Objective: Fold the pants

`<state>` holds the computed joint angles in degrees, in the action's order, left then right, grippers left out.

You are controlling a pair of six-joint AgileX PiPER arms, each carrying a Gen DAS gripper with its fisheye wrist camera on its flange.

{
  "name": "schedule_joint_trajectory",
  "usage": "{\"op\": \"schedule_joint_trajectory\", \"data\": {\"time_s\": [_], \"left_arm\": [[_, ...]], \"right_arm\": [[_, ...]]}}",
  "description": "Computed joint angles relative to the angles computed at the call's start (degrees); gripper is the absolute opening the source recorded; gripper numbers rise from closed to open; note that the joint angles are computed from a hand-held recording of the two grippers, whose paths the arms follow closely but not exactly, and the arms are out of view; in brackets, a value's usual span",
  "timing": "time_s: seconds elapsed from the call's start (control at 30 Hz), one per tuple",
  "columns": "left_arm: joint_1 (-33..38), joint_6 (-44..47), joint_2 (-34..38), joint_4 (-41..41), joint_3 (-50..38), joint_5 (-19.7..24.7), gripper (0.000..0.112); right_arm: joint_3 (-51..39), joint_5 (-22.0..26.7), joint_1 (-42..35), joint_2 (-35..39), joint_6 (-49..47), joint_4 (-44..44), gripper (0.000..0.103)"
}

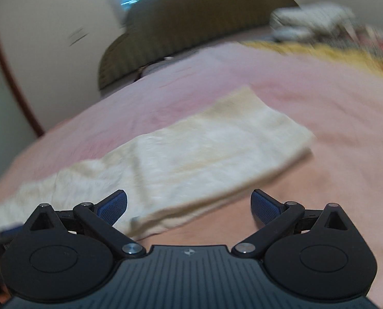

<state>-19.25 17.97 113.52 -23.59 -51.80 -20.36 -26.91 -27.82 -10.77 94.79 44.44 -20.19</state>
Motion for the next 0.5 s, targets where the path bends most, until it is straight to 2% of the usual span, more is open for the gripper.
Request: {"op": "schedule_joint_trajectory", "data": {"time_s": [0.1,0.17,0.23,0.37,0.5], "left_arm": [[0.02,0.01,0.03,0.01,-0.06,0.04,0.103],[-0.01,0.45,0.08,-0.33,-0.2,0.14,0.103],[-0.04,0.45,0.09,-0.37,-0.23,0.18,0.103],[-0.06,0.38,0.1,-0.34,-0.24,0.19,0.103],[-0.06,0.34,0.13,-0.28,-0.34,0.31,0.103]], "right_arm": [[2.48,-10.67,-7.67,3.39,14.94,-13.25,0.103],[1.98,-13.44,-8.94,4.96,17.12,-15.1,0.103],[0.53,-15.32,-8.7,7.08,16.64,-14.26,0.103],[-2.65,-18.06,-5.37,11.96,10.74,-3.68,0.103],[-7.86,-18.04,-5.27,16.13,11.23,-0.14,0.103]]}}
